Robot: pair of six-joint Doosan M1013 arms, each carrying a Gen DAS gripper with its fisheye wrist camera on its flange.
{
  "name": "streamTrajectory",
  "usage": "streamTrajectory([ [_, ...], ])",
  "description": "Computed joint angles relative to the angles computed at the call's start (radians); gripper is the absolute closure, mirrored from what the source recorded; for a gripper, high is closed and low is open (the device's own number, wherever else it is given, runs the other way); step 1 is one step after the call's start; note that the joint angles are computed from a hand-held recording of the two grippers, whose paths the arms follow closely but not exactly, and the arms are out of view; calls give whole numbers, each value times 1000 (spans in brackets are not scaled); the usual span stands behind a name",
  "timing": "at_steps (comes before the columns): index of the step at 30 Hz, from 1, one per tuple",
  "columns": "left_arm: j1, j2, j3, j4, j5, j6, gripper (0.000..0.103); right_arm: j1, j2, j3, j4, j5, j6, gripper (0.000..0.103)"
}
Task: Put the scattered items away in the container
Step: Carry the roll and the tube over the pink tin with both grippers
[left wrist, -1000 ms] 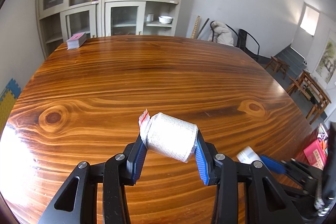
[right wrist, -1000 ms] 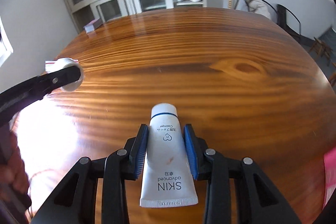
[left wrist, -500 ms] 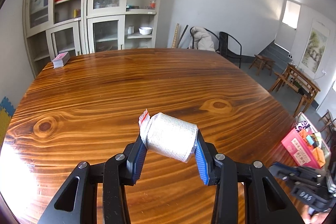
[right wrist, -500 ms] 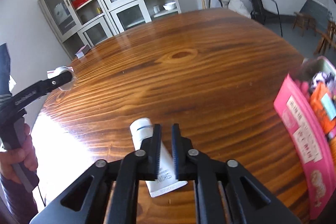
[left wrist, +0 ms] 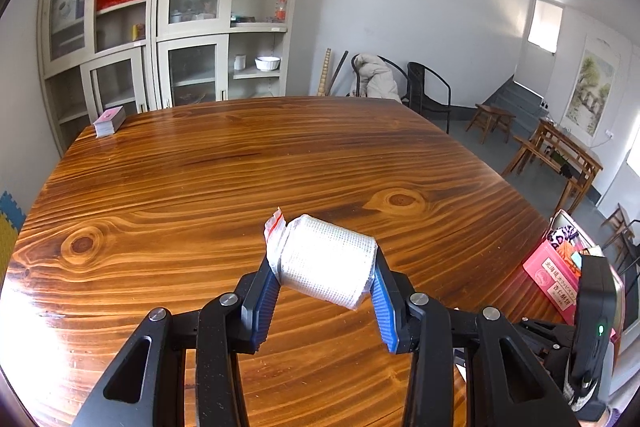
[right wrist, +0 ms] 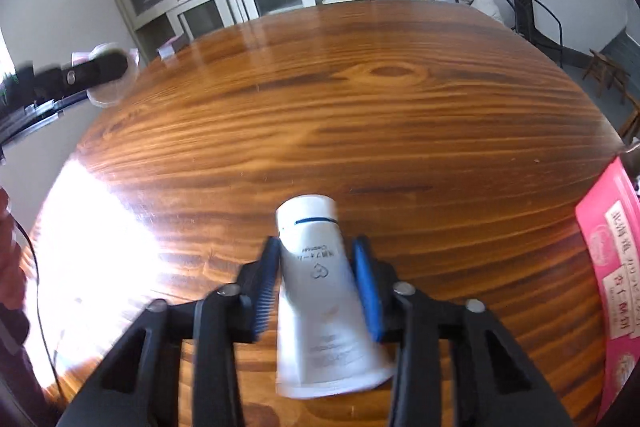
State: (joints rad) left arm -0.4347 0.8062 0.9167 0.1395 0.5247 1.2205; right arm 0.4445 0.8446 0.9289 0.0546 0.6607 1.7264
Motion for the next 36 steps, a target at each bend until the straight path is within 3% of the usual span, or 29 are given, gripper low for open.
streamTrajectory([
  [4, -7, 3, -5, -20, 6, 37, 59, -5, -23, 41, 20, -23, 11, 67],
  [10, -22, 6, -3, -53, 12, 87, 59, -27, -140, 232, 61, -201, 57, 67],
  [14, -34, 3, 2, -104, 13, 144, 59, -34, -226, 344, -122, -303, 256, 67],
  [17, -45, -2, 8, -118, 6, 167, 59, -39, -280, 416, -355, -352, 508, 67],
  [27, -72, 0, 6, -143, 6, 198, 59, -59, -343, 499, -779, -346, 968, 67],
  [36, -86, 19, -21, -141, 28, 188, 59, -89, -360, 525, -962, -299, 1185, 67],
])
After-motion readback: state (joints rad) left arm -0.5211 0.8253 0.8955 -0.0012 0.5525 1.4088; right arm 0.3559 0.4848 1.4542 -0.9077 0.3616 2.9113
